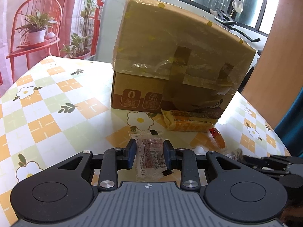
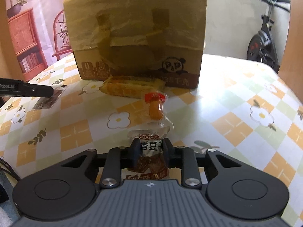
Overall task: Organize snacks
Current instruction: 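Close the right tool on the tofu packet while the left tool grasps the cracker packet, then lift both packets over the box and open both tools to drop them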
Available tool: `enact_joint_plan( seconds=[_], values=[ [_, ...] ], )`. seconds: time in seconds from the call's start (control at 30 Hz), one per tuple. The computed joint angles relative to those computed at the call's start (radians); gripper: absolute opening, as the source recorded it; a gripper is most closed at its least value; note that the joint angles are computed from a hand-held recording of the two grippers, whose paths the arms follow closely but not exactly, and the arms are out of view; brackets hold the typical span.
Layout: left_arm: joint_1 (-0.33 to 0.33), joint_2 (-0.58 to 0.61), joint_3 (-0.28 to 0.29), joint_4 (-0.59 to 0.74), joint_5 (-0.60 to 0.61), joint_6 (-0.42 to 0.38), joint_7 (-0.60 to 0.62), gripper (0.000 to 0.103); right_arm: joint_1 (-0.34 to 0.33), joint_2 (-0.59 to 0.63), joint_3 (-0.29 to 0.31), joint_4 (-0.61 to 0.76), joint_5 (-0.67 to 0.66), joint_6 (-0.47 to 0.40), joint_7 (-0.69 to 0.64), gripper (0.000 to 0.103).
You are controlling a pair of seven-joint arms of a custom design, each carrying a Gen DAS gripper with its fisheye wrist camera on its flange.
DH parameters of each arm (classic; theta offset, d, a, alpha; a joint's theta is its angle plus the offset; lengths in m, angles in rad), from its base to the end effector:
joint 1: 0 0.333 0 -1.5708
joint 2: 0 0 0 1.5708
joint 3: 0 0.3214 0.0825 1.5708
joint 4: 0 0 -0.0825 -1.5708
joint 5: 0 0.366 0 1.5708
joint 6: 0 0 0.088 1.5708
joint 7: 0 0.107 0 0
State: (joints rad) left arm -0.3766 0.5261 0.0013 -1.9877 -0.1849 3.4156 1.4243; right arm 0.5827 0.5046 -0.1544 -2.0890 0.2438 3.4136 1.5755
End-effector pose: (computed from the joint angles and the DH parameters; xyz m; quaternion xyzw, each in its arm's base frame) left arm 0.6137 -0.2194 0.3233 -0.6282 0.6456 -0.3836 0.2035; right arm 0.5758 0.2430 0.2999 -0.7120 0.5753 -0.2277 0.3319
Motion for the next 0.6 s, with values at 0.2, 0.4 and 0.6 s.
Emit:
enact_joint_plan(
  seconds=[0.2,0.4,0.6],
  values=[
    [-0.008,-0.001,0.014,0.004,0.002,0.015,0.008,0.033,-0.018,-0.023,0.02,-0.02,0.022,0.072,-0.017,0.001],
    [0.01,0.002,0.006,0.031,-0.012,0.061,0.039,0.033,-0.061,-0.045,0.05,-0.009,0.037,0.088,-0.037,0.001],
    [0.046,0.0,-0.039,0.041,-0.009,0.062,0.04,0.033,-0.084,-0.053,0.075,-0.006,0.043,0.124,-0.056,0.001]
  ],
)
